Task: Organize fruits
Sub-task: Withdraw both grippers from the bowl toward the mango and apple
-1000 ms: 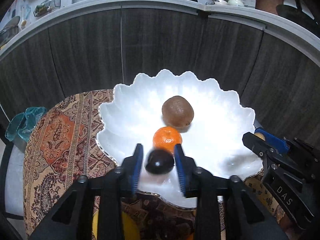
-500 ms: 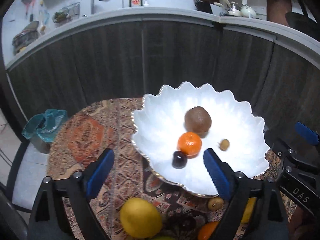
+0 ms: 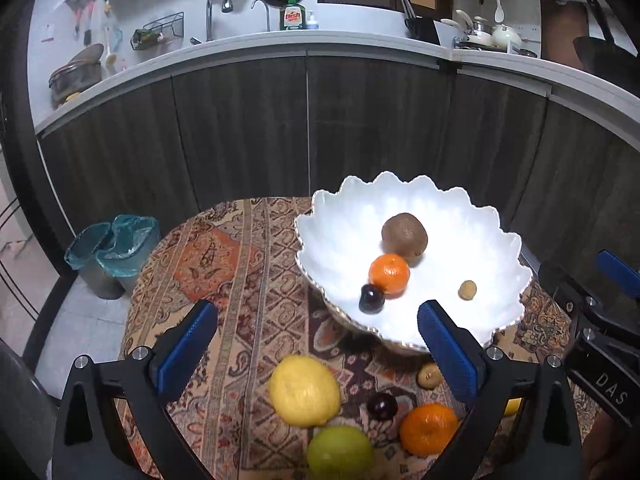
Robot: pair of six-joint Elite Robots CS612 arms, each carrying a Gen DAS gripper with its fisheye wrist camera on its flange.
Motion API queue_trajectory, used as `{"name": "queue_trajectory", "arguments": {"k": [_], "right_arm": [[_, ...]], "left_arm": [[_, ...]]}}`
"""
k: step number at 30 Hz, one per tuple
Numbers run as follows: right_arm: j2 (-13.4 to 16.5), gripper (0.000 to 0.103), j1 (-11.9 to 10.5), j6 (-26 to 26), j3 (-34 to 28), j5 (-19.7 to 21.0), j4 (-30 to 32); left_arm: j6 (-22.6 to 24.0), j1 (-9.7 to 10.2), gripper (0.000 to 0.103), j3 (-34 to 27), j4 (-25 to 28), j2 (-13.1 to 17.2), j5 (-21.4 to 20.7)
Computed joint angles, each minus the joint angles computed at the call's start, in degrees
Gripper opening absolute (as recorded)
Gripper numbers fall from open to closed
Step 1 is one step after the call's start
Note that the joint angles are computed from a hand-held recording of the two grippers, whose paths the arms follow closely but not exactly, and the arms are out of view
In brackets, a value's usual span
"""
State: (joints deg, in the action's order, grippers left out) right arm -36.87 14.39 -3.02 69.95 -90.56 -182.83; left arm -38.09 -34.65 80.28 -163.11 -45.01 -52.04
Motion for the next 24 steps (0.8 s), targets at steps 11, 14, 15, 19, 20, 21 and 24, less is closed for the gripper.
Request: {"name": "queue_trajectory", "arguments": {"k": [11, 14, 15, 19, 20, 21, 24], "right_arm": [[-1.3, 0.088, -0.1, 0.5, 3.1, 0.1, -1.0], [-1.6, 0.088, -0.1, 0.5, 3.7, -0.1, -1.2], [-1.7, 0.088, -0.1, 0.6, 4.0, -0.1, -1.2], [-2.1, 0.088, 0.0, 0.6, 5.0, -0.4, -1.3], [-2.1, 0.088, 0.0, 0.6, 5.2, -0.5, -1.2], [-2.1, 0.088, 0.0, 0.7, 5.4, -0.6, -1.1], [-2.2, 0.088, 0.0, 0.8, 5.7, -0.8, -0.8]], "left_arm": [[-0.7, -1.06, 0.102, 2.6, -1.3, -1.3, 1.9], [-0.9, -1.27, 0.102, 3.4, -1.7, -1.5, 2.2], [-1.0, -1.34, 0.102, 3.6, -1.8, -1.6, 2.3], [-1.5, -1.52, 0.102, 4.4, -2.0, -1.8, 2.5], [-1.6, -1.56, 0.102, 4.5, -2.0, -1.9, 2.5], [-1.7, -1.61, 0.102, 4.7, -2.0, -1.9, 2.6], [-2.3, -1.71, 0.102, 5.1, -1.9, -1.8, 2.6]]}}
